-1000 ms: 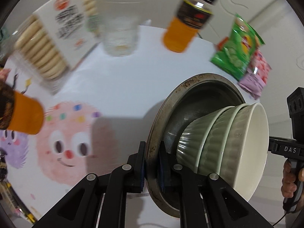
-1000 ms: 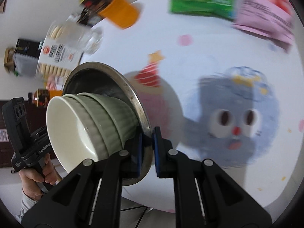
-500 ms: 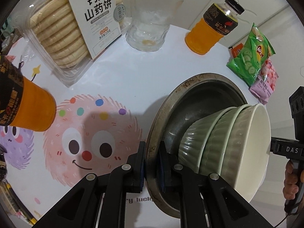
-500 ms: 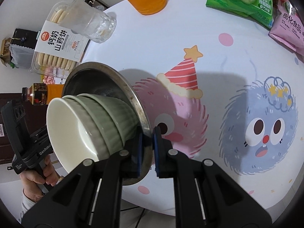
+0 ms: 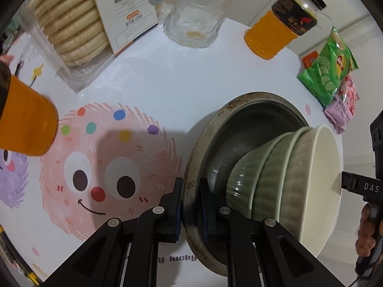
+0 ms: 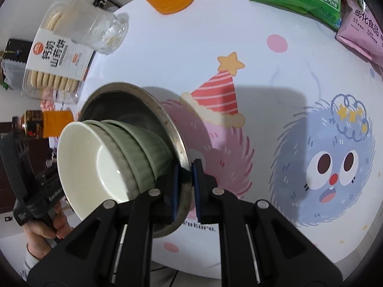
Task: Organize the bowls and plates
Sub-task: 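Lift the steel basin with the bowls with both grippers and carry it across the table, then lower the steel basin onto the table and open both grippers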
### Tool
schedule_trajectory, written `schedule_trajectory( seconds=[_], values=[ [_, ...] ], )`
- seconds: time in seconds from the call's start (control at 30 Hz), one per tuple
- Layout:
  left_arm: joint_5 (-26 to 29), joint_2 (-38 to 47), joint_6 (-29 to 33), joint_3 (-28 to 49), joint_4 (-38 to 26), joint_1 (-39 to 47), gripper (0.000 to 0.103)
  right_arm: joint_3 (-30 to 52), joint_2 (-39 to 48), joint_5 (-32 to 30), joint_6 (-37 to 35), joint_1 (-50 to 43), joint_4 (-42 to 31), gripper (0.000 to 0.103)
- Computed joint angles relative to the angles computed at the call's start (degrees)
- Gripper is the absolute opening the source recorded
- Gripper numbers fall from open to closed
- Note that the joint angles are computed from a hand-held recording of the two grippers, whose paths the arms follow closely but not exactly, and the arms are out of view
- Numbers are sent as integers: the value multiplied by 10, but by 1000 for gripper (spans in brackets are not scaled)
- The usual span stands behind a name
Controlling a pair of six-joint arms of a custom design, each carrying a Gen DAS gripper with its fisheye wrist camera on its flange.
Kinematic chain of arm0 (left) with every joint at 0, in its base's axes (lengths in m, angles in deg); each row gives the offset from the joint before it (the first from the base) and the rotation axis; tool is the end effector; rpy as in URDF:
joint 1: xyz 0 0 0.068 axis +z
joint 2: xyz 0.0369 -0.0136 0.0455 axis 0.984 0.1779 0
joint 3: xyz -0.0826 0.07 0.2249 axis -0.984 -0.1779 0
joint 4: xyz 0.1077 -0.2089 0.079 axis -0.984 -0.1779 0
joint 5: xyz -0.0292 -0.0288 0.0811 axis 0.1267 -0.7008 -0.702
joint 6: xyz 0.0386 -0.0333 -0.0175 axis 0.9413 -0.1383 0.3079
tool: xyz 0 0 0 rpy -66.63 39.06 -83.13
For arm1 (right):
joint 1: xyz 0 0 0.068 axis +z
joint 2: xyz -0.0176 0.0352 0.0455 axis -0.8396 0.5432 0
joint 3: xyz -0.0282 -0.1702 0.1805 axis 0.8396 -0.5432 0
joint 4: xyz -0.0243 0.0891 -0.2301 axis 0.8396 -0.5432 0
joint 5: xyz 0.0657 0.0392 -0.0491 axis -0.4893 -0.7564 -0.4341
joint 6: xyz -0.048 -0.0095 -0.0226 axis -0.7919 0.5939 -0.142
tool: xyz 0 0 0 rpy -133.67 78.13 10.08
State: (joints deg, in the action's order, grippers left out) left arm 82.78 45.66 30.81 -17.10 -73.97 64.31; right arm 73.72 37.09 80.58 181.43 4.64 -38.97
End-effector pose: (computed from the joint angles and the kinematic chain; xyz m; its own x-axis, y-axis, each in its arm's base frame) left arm 0.2794 -0.0888 0.0591 -0.7724 0.6253 -0.1111 0.6263 0.7210 -0.2963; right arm 0.1100 0.2053 0.1044 -0.6949 0.7067 0.1332 0.6955 0.6134 0.3741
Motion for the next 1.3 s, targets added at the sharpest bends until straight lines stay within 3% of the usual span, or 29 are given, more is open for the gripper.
schedule_trajectory(
  seconds=[0.07,0.1,0.13,0.17,0.2,0.23,0.27,0.33,0.6,0.87,1.13,1.3],
  values=[
    [7,8,3,11,-13,6,15,-5,-10,15,19,-2,-3,24],
    [1,9,0,18,-21,7,18,4,-13,20,22,-3,-30,36],
    [-2,7,-2,19,-23,9,32,10,-15,23,26,-4,-50,53],
    [-10,-1,-6,19,-21,14,52,11,-24,32,35,-2,-68,64],
    [-21,-10,-14,16,-15,20,62,2,-46,48,56,5,-82,84],
    [-15,-13,-17,21,-18,31,80,-8,-64,59,68,10,-87,98],
    [-1,-12,-18,29,-30,42,103,-15,-83,72,81,15,-93,102],
    [10,-22,-26,34,-41,57,103,-19,-110,84,86,20,-111,102],
    [-31,-75,-70,-10,-12,31,103,33,-90,98,86,36,-162,102],
    [-25,-179,-67,-70,12,30,103,88,-64,116,110,77,-226,102],
    [-38,-357,-48,-111,-28,39,103,278,14,144,139,148,-415,102],
    [-19,-431,-9,-101,-98,78,103,409,81,152,197,194,-515,102]
  ],
)
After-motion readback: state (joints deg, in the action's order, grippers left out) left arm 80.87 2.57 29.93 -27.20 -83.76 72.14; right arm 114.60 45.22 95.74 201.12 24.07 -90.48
